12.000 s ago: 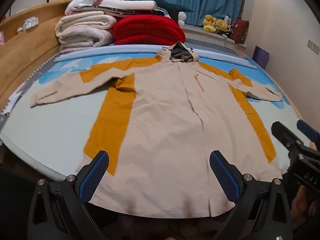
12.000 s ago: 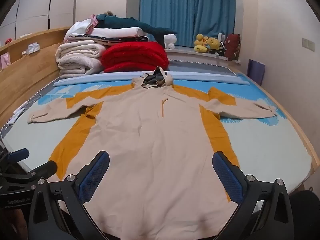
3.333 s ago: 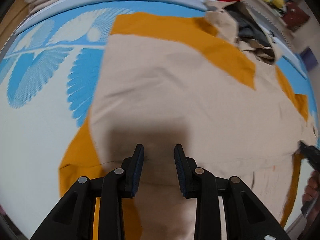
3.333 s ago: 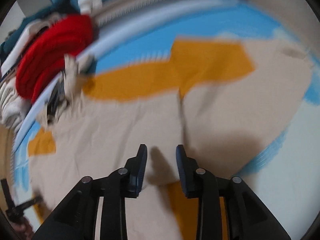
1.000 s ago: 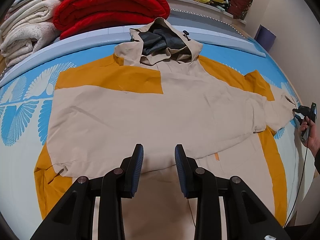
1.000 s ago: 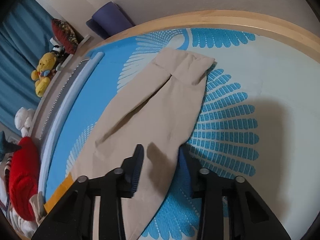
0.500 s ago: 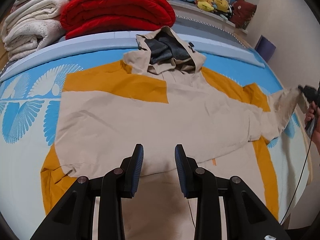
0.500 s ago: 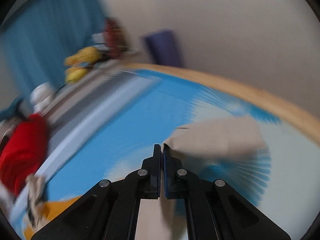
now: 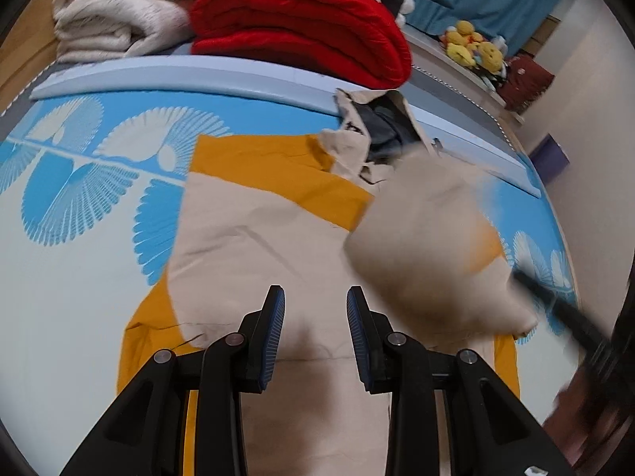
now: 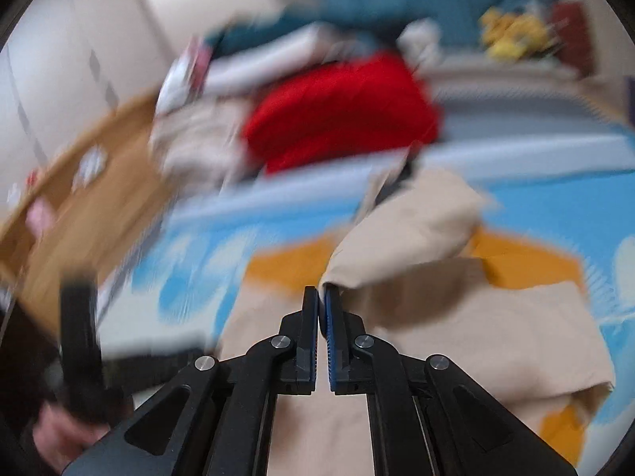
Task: Fold large clothes
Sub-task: 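Fold the held sleeve and side panel over the zipper with right gripper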
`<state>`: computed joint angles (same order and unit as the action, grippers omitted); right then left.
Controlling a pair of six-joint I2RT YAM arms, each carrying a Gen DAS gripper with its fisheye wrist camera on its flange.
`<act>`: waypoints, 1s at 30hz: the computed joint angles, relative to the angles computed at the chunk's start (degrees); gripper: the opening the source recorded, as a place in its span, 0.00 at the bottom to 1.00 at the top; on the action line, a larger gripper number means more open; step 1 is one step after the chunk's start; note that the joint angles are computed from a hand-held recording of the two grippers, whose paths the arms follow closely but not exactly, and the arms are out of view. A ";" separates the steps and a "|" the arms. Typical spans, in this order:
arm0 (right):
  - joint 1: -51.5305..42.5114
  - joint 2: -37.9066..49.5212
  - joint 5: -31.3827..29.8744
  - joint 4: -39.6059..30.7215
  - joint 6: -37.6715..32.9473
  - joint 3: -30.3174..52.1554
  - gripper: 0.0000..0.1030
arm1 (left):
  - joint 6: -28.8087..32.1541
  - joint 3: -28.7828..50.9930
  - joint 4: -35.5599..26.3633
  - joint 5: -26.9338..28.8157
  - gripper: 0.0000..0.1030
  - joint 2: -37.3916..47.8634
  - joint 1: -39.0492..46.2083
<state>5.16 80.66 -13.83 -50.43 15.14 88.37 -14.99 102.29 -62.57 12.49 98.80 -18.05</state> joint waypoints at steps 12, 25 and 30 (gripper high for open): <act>-4.52 -18.30 10.04 -5.76 10.29 -17.62 0.40 | 0.19 1.97 -4.45 1.88 0.31 5.80 3.12; -15.14 -8.22 3.54 -3.48 8.98 -22.05 0.41 | -3.88 -3.80 -9.39 13.98 0.32 11.25 11.57; -15.01 -7.31 3.29 -3.49 8.18 -22.01 0.41 | -3.51 -3.57 -9.79 8.73 0.25 12.46 8.33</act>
<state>-9.85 73.35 -10.55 -53.92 23.32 66.35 -18.50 98.73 -72.36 21.22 111.26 -9.71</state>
